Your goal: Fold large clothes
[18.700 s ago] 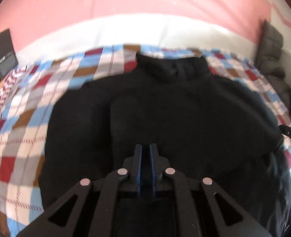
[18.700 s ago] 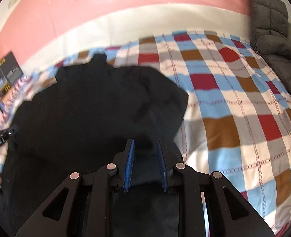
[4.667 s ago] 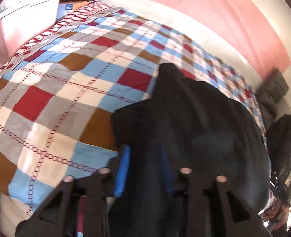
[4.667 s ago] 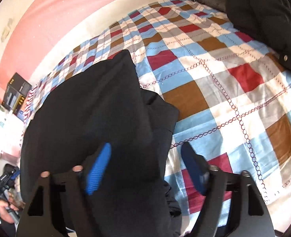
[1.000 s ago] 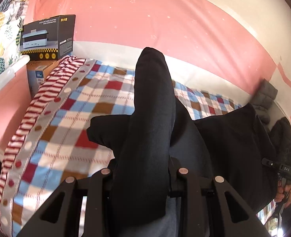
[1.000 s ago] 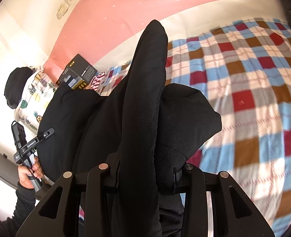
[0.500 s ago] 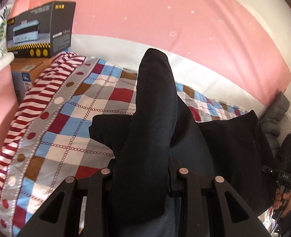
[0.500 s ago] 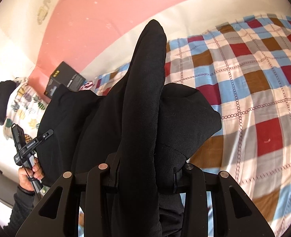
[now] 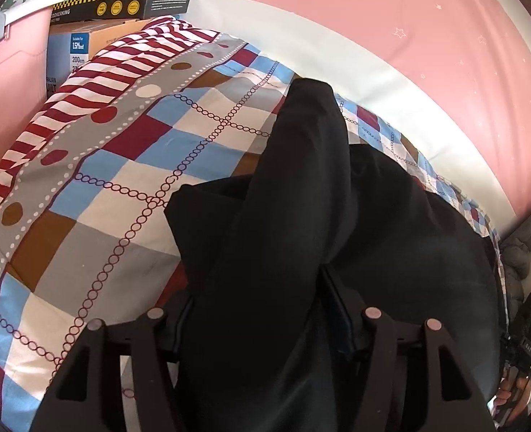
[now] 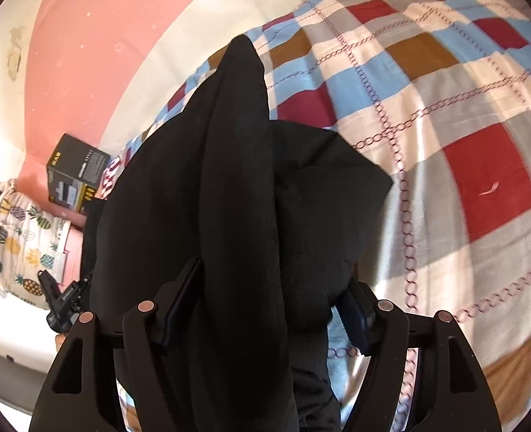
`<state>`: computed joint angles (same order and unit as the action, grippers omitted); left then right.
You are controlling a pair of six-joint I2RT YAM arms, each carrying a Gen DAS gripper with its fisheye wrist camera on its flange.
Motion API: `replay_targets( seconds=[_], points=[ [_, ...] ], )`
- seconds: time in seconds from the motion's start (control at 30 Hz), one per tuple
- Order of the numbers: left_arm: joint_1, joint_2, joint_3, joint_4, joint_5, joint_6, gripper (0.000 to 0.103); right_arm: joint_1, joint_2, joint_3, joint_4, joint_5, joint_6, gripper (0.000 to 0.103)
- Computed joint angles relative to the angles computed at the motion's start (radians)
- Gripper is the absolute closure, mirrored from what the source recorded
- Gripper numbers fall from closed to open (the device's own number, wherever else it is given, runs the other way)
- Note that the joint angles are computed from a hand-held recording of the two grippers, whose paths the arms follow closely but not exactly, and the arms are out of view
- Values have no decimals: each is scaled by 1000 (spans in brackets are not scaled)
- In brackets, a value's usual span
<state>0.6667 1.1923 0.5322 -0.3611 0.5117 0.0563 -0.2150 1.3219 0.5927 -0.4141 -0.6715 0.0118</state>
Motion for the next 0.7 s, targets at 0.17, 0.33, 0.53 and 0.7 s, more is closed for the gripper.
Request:
replay_targets(
  seconds=[0.17, 0.33, 0.53, 0.7],
  points=[
    [159, -137, 36, -112, 105, 39, 42, -2, -255, 4, -125, 140, -35, 33],
    [151, -194, 76, -138, 115, 33, 42, 152, -390, 18, -98, 307, 18, 33],
    [-121, -73, 2, 92, -163, -64, 42, 309, -195, -60, 113, 491, 136, 79],
    [-78, 110, 13, 216, -106, -103, 36, 313, -206, -91, 141, 514, 100, 81]
  ],
)
